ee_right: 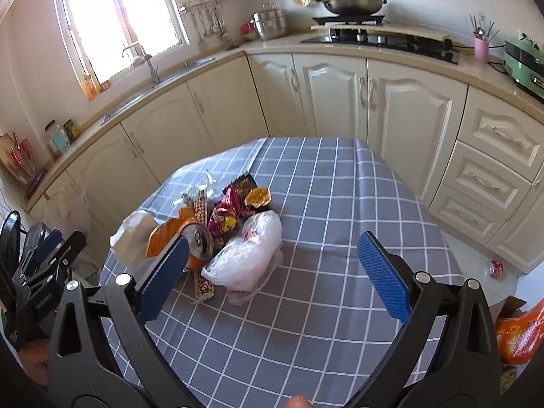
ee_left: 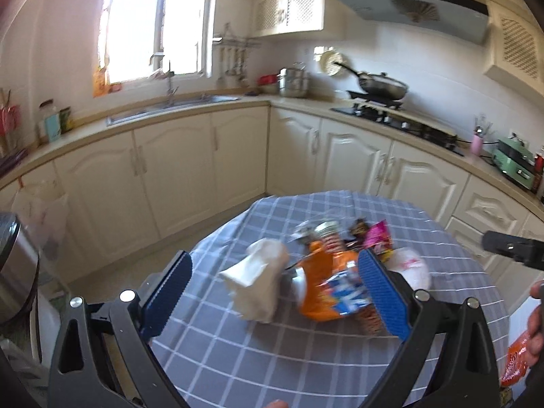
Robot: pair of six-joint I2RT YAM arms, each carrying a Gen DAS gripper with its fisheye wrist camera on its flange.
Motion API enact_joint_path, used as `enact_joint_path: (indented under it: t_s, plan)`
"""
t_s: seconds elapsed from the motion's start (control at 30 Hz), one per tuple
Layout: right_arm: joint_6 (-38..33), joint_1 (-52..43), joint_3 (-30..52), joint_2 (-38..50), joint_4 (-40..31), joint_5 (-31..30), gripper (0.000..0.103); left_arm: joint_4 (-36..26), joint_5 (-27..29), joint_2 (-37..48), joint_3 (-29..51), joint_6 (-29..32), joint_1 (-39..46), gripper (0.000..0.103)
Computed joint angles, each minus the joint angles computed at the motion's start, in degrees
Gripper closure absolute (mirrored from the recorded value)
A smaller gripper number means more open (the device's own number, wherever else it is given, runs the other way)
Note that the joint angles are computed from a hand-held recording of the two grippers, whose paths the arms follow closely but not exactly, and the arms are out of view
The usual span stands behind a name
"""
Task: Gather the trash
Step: 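Grasp the white paper bag with the left gripper while the right grasps the clear plastic bag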
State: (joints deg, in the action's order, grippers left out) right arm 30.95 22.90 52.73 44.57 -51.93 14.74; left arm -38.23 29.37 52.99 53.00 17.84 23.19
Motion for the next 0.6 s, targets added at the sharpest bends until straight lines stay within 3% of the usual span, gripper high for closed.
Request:
enact_joint_path:
  t_s: [0.43,0.53,0.6]
  plan:
    - [0.0,-2.3,-5.4,8.9,7.7,-4.4,0.006,14.5,-9.0,14.9,-5.8,1.8,-3.9,0.007]
    - [-0.6,-3.5,-6.3,13.1,11.7,-7.1,0.006,15.1,-10.6,19.6,-4.5,1.8,-5.6,0.007]
    - [-0.6,-4.8,-6.7,15.8,14.6,-9.4,0.006,14.2,-8.2,21.5,-3.1,1.8,-5.4,0.007]
